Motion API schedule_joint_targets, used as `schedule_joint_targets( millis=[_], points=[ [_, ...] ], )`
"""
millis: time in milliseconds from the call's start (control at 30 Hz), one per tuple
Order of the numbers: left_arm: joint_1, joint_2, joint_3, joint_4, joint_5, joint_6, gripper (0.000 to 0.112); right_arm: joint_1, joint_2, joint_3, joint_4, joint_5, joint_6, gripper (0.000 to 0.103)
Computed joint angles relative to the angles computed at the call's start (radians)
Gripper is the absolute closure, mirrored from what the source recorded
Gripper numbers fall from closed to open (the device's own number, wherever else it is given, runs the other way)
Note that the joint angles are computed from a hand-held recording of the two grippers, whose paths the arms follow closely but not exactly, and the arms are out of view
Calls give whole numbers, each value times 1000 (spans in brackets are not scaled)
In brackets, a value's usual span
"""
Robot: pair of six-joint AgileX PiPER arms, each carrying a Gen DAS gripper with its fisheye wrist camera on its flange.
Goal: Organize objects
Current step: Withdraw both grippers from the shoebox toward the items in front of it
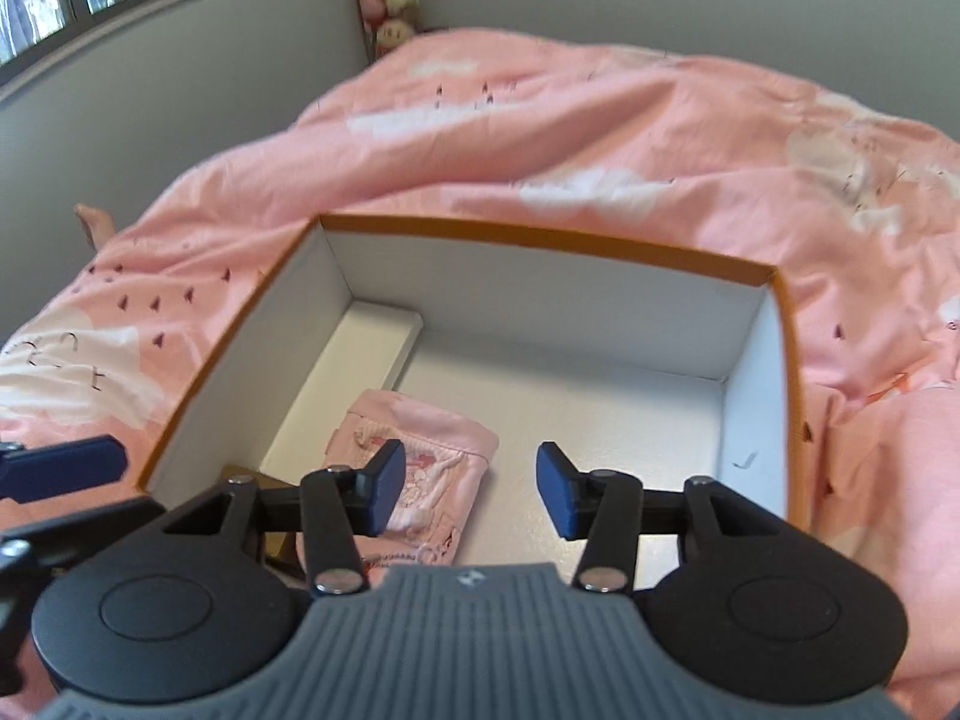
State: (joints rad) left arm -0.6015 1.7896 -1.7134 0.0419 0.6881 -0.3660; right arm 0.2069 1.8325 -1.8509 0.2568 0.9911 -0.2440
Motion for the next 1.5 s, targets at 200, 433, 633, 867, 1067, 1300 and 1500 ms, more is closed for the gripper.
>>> schedule_joint_targets(
  millis=[200, 433, 633, 867, 1067, 1300, 1500],
  points=[
    [-8, -38, 59, -36, 14, 13, 53, -37, -190, 256, 61, -155, -65, 47],
    [37, -49, 92, -213, 70, 112, 53, -77, -328, 413, 89, -175, -68, 47],
    [55, -57, 126, -251, 109, 125, 53, -121, -423, 528, 118, -187, -75, 46],
    [47, -55, 143, -259, 102, 106, 60, -151, -448, 592, 85, -144, -28, 57],
    [48, -28, 132, -333, 119, 172, 61, -177, -441, 620, 40, -114, 19, 61],
    [21, 2, 99, -385, 148, 270, 61, -192, -454, 645, 44, -121, 8, 62],
    [3, 14, 74, -406, 172, 328, 61, -194, -482, 648, 33, -112, -3, 64]
  ],
)
